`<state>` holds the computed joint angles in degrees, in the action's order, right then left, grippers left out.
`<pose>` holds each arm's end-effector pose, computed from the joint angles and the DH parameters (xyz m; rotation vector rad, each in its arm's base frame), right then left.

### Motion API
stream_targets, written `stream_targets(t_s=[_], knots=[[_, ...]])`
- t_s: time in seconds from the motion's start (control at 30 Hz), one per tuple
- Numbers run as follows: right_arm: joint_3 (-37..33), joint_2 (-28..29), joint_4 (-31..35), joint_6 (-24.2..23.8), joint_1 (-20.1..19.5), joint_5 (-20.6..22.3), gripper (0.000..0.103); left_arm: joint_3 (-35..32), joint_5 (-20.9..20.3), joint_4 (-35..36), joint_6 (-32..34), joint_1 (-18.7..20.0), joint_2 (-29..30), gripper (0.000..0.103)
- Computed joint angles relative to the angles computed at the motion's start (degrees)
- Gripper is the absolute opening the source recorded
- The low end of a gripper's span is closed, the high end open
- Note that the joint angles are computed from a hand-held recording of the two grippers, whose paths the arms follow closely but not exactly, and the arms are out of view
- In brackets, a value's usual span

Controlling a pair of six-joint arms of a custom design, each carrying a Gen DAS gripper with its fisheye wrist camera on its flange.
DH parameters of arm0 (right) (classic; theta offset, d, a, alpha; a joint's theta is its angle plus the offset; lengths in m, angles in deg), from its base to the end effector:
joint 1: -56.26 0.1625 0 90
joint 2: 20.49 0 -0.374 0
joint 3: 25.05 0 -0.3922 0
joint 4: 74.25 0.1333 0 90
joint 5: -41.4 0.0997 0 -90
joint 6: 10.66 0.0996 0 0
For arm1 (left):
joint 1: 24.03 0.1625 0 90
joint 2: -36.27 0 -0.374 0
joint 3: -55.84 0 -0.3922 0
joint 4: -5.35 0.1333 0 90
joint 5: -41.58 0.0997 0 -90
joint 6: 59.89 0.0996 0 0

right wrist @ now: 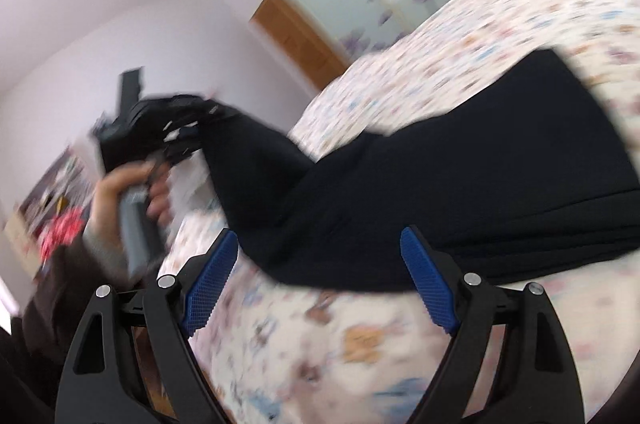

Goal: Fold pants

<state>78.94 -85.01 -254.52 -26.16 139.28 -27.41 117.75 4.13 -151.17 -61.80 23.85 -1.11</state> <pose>0.0953 -0.6148 0.2694 -0.4323 2.6298 -1.3331 -0.3580 -0.7125 0.2484 0.3755 2.2739 -1.2247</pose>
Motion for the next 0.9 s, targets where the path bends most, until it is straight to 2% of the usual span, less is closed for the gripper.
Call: stream_targets(t_s=[0.1, 0.17, 0.27, 0.33, 0.4, 0.47, 0.57, 0.73, 0.83, 0.9], knots=[[2.67, -1.67, -7.85, 6.44, -1.90, -2.53, 0.087, -0.07, -5.46, 0.26, 4.18, -2.06, 2.32, 0.014], [4.22, -2.73, -11.68, 10.93, -3.09, -5.57, 0.089, -0.06, -9.86, 1.68, 4.07, -2.48, 3.61, 0.014], [5.02, -3.52, -13.86, 14.41, -4.15, -8.98, 0.089, -0.34, -15.61, 6.28, 3.16, -2.52, 6.61, 0.013], [5.14, -3.68, -14.28, 14.94, -4.20, -11.10, 0.089, -0.11, -16.94, 9.38, 2.68, -2.25, 8.04, 0.014], [5.55, -3.89, -15.26, 14.92, -4.44, -12.16, 0.089, 0.88, -16.66, 9.80, 2.79, -2.31, 9.55, 0.014], [5.47, -3.69, -15.98, 14.72, -4.33, -13.03, 0.089, 3.90, -15.47, 4.89, 4.48, -2.58, 9.33, 0.014], [4.93, -3.22, -15.54, 15.04, -4.33, -13.49, 0.089, 4.96, -16.76, 3.59, 2.64, -2.21, 8.37, 0.014], [4.14, -3.12, -15.82, 15.30, -4.38, -14.08, 0.089, 8.50, -15.22, -2.21, 7.35, -3.26, 8.02, 0.014], [4.21, -4.06, -15.25, 15.57, -4.93, -12.79, 0.089, 11.95, -16.27, -3.08, 7.76, -3.09, 6.87, 0.014], [3.30, -4.63, -12.44, 14.76, -5.56, -9.89, 0.089, 14.63, -15.72, -5.56, 9.53, -3.12, 6.41, 0.014]])
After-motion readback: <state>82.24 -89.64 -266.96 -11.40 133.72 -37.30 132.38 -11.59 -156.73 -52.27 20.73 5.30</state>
